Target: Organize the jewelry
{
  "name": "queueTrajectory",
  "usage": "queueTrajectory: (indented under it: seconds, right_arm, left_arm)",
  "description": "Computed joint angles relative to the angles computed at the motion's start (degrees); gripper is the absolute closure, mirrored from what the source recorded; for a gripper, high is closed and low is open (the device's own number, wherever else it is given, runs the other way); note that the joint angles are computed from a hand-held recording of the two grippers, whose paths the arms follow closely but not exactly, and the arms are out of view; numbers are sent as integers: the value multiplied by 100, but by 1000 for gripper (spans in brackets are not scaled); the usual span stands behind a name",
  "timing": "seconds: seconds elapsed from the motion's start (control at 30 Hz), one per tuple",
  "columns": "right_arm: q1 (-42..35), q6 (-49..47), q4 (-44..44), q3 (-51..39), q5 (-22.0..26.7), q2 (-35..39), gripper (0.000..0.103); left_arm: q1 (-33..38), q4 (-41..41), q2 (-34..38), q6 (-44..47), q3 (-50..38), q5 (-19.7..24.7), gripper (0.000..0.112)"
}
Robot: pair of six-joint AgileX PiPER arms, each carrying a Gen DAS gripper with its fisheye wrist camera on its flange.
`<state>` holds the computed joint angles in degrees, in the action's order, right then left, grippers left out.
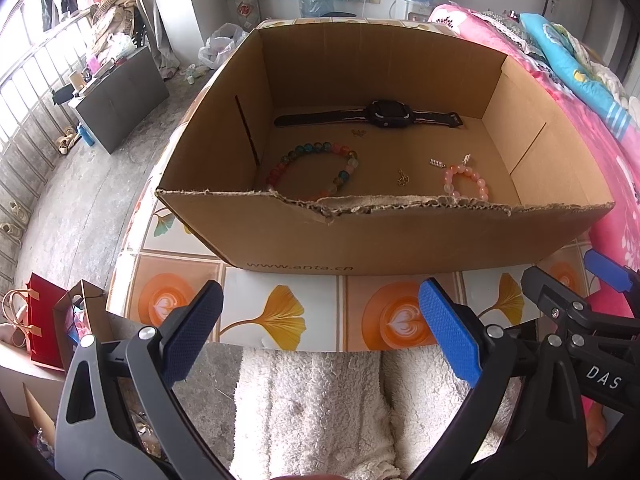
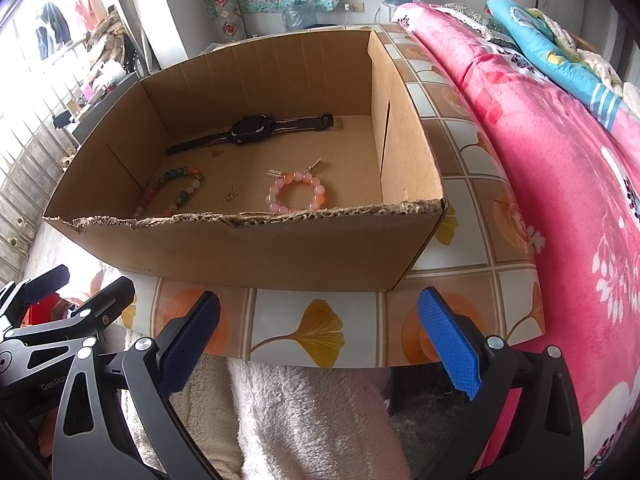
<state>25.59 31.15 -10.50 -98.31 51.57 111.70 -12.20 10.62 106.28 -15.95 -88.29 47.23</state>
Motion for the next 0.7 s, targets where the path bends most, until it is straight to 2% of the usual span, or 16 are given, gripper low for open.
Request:
queueTrajectory:
  seconds: [0.7]
  right_arm:
    - [4, 20, -8, 5, 18, -14, 6]
  left_arm:
    - [8, 2, -4, 9, 37, -31, 18]
